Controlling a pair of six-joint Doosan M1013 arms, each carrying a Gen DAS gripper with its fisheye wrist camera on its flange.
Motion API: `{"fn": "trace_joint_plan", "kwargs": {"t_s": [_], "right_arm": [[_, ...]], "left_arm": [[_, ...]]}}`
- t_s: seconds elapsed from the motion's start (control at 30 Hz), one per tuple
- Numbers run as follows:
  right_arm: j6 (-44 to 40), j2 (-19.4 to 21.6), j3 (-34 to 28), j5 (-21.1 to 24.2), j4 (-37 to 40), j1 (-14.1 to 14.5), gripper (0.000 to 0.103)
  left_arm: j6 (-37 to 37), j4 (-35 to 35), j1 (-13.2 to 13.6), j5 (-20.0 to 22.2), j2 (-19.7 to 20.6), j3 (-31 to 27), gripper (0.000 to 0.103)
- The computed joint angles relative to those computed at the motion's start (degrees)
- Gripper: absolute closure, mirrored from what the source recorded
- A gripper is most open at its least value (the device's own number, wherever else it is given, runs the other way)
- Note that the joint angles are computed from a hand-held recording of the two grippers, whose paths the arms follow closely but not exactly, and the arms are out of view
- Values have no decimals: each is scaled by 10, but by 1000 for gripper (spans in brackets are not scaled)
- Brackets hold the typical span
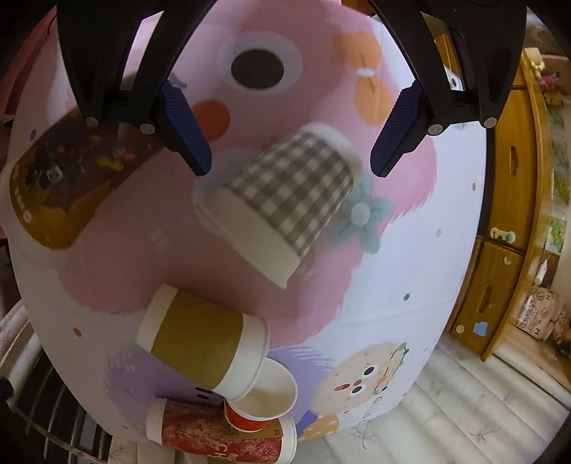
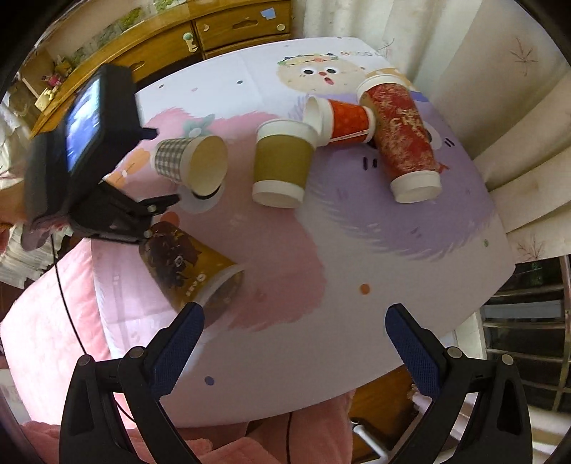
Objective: Flip cup upright
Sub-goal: 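Reach the left gripper to the grey-checkered cup and grasp its side, then lift the grey-checkered cup with the left gripper and rotate it upright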
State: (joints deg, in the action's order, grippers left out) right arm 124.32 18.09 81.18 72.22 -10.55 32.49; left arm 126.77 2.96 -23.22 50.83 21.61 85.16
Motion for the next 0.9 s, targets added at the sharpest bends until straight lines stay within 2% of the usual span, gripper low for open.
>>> {"fn": "trace_joint_plan", "kwargs": {"t_s": [0.1, 0.17, 0.27, 0.33, 0.43, 0.73, 0.83, 0.9], "right_arm": [[-9, 6, -6, 8, -1, 6, 0], [-15, 10, -10, 14, -6, 9, 0], [-16, 14, -17, 21, -9, 11, 0], [-17, 15, -22, 23, -12, 11, 0], [-17, 16, -31, 26, -17, 10, 0], [-29, 13, -49, 3, -10, -1, 0], [-23, 8, -50, -6, 4, -10, 0], [-11, 4, -47, -16, 25, -20, 0]], "left_arm": [[11, -25, 1, 17, 15, -20, 19], [10, -26, -1, 22, 20, -28, 34], [20, -57, 4, 47, 26, -46, 46], [14, -67, 6, 54, 26, -53, 49], [-7, -74, 10, 62, 19, -57, 51], [-153, -68, 22, 58, -14, -68, 52], [-221, -81, 28, 78, -22, -79, 52], [-266, -116, 36, 104, -26, -87, 52]]}}
